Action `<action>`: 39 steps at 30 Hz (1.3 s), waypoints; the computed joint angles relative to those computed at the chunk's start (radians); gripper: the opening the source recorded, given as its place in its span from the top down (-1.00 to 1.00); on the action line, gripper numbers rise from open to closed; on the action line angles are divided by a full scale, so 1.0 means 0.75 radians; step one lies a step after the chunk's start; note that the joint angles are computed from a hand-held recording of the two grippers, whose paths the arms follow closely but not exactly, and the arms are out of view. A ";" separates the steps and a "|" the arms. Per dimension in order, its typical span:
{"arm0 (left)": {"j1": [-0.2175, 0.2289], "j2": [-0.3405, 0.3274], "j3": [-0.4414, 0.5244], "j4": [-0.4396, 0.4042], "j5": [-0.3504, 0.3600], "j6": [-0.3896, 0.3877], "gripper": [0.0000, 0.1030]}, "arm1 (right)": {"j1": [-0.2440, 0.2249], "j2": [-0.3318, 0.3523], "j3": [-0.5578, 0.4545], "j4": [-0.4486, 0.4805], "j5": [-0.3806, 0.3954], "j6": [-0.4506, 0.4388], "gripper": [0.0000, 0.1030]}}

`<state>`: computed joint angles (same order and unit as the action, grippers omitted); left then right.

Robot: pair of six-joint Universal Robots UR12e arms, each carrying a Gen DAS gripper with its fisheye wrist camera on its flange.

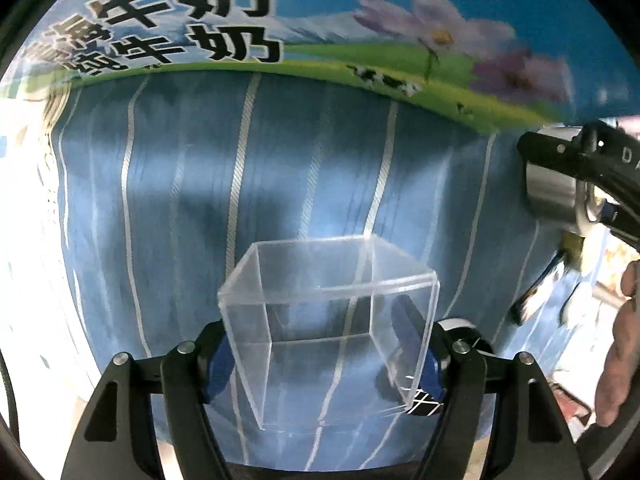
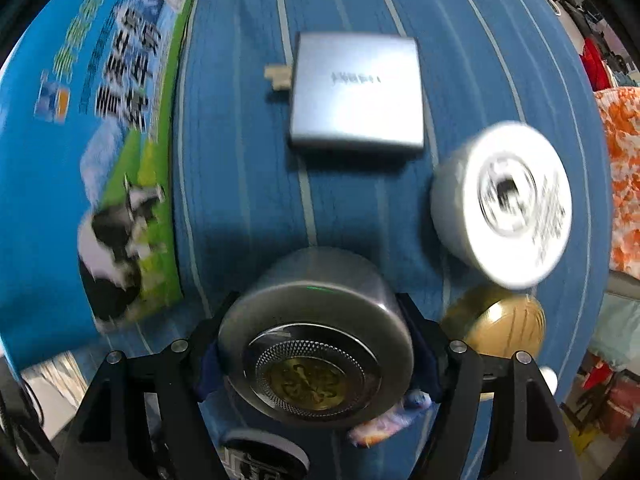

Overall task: Organize rigid objects
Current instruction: 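Carry the clear cube with the left gripper while the right gripper carries the silver tin into the box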

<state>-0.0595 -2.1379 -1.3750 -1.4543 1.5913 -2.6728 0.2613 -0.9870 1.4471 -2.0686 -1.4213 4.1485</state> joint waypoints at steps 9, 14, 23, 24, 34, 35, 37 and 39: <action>-0.019 0.116 -0.196 0.257 0.002 0.033 -0.22 | 0.067 -0.060 0.047 -0.066 -0.059 0.060 -0.48; -0.014 0.198 -0.264 0.336 -0.031 0.085 -0.22 | 0.115 -0.087 0.029 -0.088 -0.123 0.079 -0.48; 0.033 0.345 -0.304 0.390 -0.174 0.201 -0.21 | 0.182 -0.180 0.012 -0.124 -0.252 0.134 -0.48; 0.042 0.356 -0.293 0.382 -0.200 0.225 -0.21 | 0.189 -0.185 -0.005 -0.116 -0.275 0.148 -0.48; 0.097 0.237 0.042 0.317 -0.406 0.361 -0.21 | 0.177 -0.113 -0.253 -0.134 -0.393 0.126 -0.48; 0.098 0.211 0.082 0.311 -0.419 0.356 -0.21 | 0.171 -0.088 -0.285 -0.135 -0.399 0.117 -0.48; 0.095 0.153 0.155 0.307 -0.434 0.337 -0.21 | 0.153 -0.031 -0.363 -0.118 -0.409 0.082 -0.48; 0.087 0.092 0.220 0.332 -0.424 0.310 -0.21 | 0.128 0.031 -0.435 -0.101 -0.391 0.056 -0.48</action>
